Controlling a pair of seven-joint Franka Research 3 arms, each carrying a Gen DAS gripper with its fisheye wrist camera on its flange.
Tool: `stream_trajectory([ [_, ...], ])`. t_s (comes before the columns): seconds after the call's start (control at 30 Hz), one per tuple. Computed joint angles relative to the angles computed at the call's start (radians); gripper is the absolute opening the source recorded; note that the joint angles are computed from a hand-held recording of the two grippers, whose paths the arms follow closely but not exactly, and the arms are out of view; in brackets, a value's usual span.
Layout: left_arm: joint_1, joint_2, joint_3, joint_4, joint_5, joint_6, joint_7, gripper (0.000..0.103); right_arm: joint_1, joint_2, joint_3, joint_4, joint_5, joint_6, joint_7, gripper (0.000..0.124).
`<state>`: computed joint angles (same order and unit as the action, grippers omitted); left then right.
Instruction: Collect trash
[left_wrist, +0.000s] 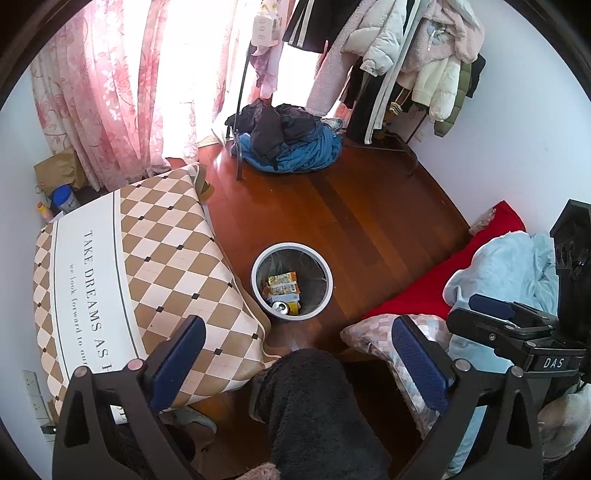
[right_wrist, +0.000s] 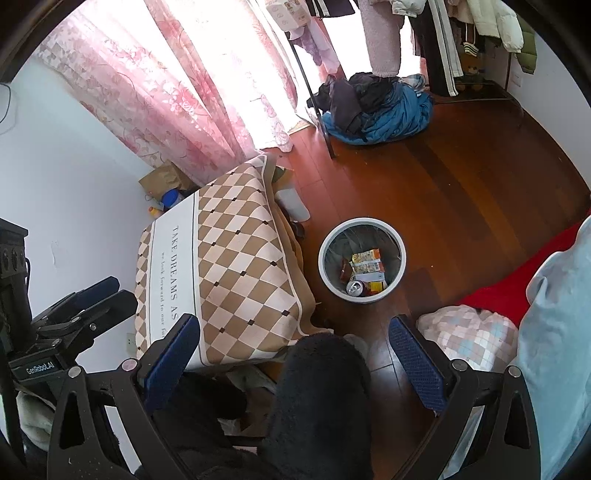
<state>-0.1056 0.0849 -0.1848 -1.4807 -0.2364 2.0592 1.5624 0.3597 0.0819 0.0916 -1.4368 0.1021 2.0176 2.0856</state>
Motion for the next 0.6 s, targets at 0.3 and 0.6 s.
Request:
stream_trajectory([
  [0.3, -0.002, -0.012, -0.001, -0.018, -0.014, -0.004, 0.012, 0.103, 0.000, -0.009, 0.001, -0.017, -0.002, 0.005, -0.003, 0.103],
  [0.6, -0.004, -0.010, -0.001, -0.010, -0.024, -0.009, 0.017, 0.103, -0.008, -0.026, 0.000, -0.037, 0.005, -0.001, -0.027, 0.103],
])
